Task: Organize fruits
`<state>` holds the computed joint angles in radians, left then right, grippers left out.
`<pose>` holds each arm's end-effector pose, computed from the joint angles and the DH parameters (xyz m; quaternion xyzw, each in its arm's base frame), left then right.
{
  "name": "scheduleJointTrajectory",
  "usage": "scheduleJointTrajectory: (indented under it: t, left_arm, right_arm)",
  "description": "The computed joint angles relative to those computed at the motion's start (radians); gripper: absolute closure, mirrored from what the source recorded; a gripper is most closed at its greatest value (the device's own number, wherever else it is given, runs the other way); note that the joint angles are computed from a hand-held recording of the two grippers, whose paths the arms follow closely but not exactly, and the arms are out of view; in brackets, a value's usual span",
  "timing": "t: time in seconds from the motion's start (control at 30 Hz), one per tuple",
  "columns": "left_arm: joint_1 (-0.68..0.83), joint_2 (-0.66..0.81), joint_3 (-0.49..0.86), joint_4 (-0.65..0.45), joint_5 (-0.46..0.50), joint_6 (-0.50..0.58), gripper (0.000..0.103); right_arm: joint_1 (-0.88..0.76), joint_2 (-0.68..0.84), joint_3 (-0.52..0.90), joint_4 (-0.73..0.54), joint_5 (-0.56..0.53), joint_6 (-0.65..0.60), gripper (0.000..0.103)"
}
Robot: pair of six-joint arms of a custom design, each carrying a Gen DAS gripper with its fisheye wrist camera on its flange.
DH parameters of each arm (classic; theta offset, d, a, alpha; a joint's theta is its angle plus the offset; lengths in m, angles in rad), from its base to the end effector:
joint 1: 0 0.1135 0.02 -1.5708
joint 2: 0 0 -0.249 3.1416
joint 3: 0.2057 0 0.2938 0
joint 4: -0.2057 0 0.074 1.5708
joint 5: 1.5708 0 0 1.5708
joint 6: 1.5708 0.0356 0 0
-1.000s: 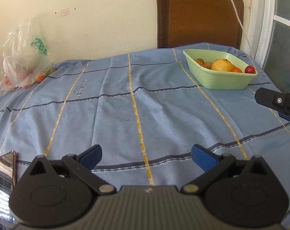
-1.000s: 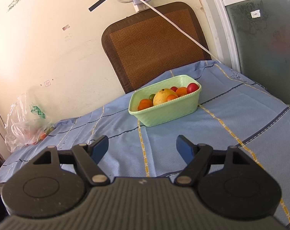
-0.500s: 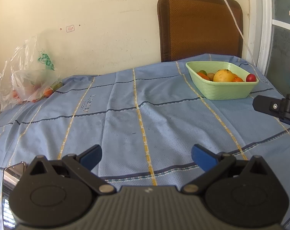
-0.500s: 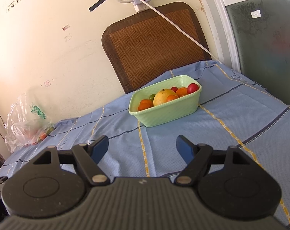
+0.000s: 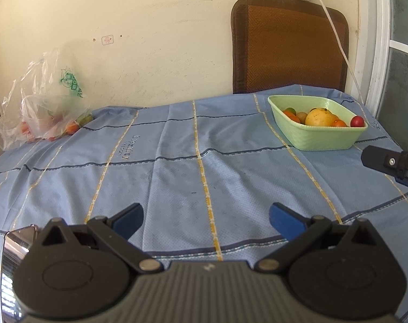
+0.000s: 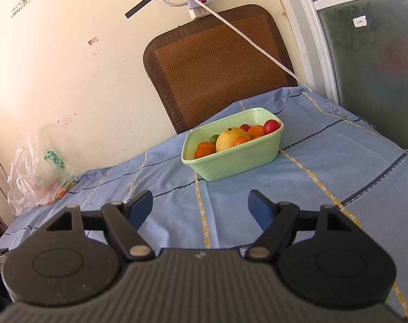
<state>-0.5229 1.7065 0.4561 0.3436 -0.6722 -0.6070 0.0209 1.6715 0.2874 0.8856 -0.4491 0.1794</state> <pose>0.2398 -0.1126 0.0259 -0.1449 0.8872 0.0986 0.4268 0.2502 0.0207 0.0391 -0.0470 0.8445 0.2403 0.4764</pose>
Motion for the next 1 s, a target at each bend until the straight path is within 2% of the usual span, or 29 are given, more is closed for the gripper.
scheduleJointTrajectory:
  t: [1.0]
  left_arm:
    - [0.006,0.020,0.027,-0.039,0.038,0.020,0.000]
  right_arm:
    - [0.003,-0.014,-0.008,-0.003,0.002,0.006,0.023]
